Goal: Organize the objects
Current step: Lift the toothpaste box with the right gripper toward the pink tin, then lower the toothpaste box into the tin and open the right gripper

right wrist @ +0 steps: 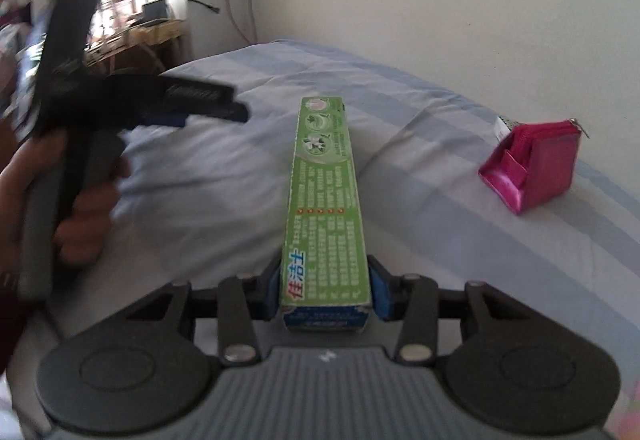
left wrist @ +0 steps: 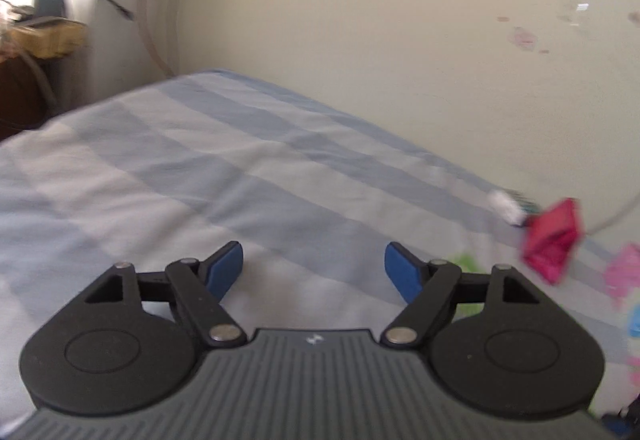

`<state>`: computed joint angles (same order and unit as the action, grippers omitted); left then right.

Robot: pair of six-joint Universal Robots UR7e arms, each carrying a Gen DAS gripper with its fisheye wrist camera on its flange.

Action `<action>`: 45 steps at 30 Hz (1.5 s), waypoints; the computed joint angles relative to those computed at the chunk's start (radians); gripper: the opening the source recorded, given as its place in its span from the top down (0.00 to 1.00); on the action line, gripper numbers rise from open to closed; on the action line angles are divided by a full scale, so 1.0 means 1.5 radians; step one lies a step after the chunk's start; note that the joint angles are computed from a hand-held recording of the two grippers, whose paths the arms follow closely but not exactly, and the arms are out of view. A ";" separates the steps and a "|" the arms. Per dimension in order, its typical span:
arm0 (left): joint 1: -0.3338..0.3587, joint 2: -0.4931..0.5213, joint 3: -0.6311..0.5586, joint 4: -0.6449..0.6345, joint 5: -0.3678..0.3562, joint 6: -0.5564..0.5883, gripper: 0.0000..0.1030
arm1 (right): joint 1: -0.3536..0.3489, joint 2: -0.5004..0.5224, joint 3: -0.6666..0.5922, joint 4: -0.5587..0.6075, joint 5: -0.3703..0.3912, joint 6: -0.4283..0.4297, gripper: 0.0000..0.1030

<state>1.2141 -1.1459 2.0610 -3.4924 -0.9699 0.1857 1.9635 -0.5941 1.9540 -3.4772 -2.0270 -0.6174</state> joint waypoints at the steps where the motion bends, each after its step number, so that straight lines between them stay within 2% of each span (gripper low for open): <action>1: 0.007 -0.011 0.006 0.023 -0.050 -0.002 0.23 | 0.005 -0.029 0.045 -0.012 -0.007 -0.009 0.60; 4: 0.008 -0.027 0.024 0.052 -0.125 0.030 0.23 | 0.010 -0.063 0.164 -0.160 -0.037 -0.049 0.53; 5: 0.002 -0.028 0.031 0.053 -0.131 0.042 0.23 | 0.008 -0.067 0.197 -0.216 -0.039 -0.056 0.51; 7: -0.012 -0.030 0.046 0.054 -0.131 0.053 0.23 | 0.005 -0.081 0.240 -0.276 -0.043 -0.040 0.50; 10: -0.029 -0.033 0.061 0.078 -0.150 0.046 0.23 | -0.016 -0.106 0.281 -0.297 -0.009 0.010 0.45; 13: -0.055 -0.016 0.074 0.079 -0.104 0.058 0.22 | -0.026 -0.103 0.277 -0.306 0.005 0.011 0.42; 14: -0.059 -0.013 0.081 0.066 -0.104 0.061 0.22 | -0.028 -0.105 0.272 -0.298 0.010 0.017 0.42; 15: -0.058 -0.017 0.082 0.081 -0.118 0.057 0.24 | -0.032 -0.108 0.267 -0.285 0.019 0.025 0.42; 16: -0.055 -0.028 0.084 0.110 -0.142 0.037 0.33 | -0.035 -0.111 0.260 -0.269 0.031 0.032 0.42; 17: -0.061 -0.029 0.088 0.112 -0.138 0.024 0.33 | -0.040 -0.118 0.265 -0.260 0.044 0.036 0.46; 18: -0.074 -0.024 0.093 0.099 -0.110 0.027 0.33 | -0.040 -0.113 0.258 -0.262 0.048 0.032 0.56; 19: -0.087 -0.023 0.095 0.099 -0.089 0.022 0.34 | -0.038 -0.114 0.252 -0.253 0.049 0.034 0.56; 21: -0.095 -0.031 0.089 0.126 -0.098 -0.007 0.38 | -0.042 -0.118 0.259 -0.263 0.072 0.039 0.57; 22: -0.100 -0.033 0.084 0.134 -0.112 -0.018 0.41 | -0.044 -0.124 0.276 -0.286 0.085 0.036 0.58; 24: -0.121 -0.027 0.070 0.135 -0.137 -0.023 0.42 | -0.039 -0.128 0.298 -0.344 0.079 0.019 0.58; 27: -0.168 0.006 0.040 0.121 -0.155 0.011 0.42 | -0.036 -0.148 0.332 -0.442 0.076 -0.006 0.58; 29: -0.196 0.042 0.010 0.119 -0.169 0.044 0.42 | -0.041 -0.163 0.349 -0.509 0.071 -0.016 0.58; 33: -0.224 0.126 -0.079 0.162 -0.197 0.056 0.42 | -0.057 -0.175 0.369 -0.636 0.050 -0.044 0.58; 35: -0.235 0.173 -0.123 0.182 -0.193 0.070 0.41 | -0.073 -0.192 0.372 -0.649 0.041 -0.039 0.59; 37: -0.245 0.222 -0.165 0.199 -0.169 0.074 0.41 | -0.085 -0.208 0.369 -0.646 0.026 -0.026 0.59; 40: -0.245 0.274 -0.223 0.250 -0.140 0.062 0.41 | -0.106 -0.220 0.337 -0.597 0.007 -0.007 0.58; 42: -0.245 0.286 -0.231 0.251 -0.130 0.062 0.41 | -0.121 -0.228 0.316 -0.547 0.018 0.008 0.53; 45: -0.241 0.266 -0.201 0.217 -0.149 0.091 0.40 | -0.141 -0.232 0.304 -0.509 0.056 0.026 0.49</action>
<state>0.8523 -0.7472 1.7595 -3.1676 -1.1927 0.3224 1.7527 -0.9427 2.4103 -4.2407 -1.9429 -0.5791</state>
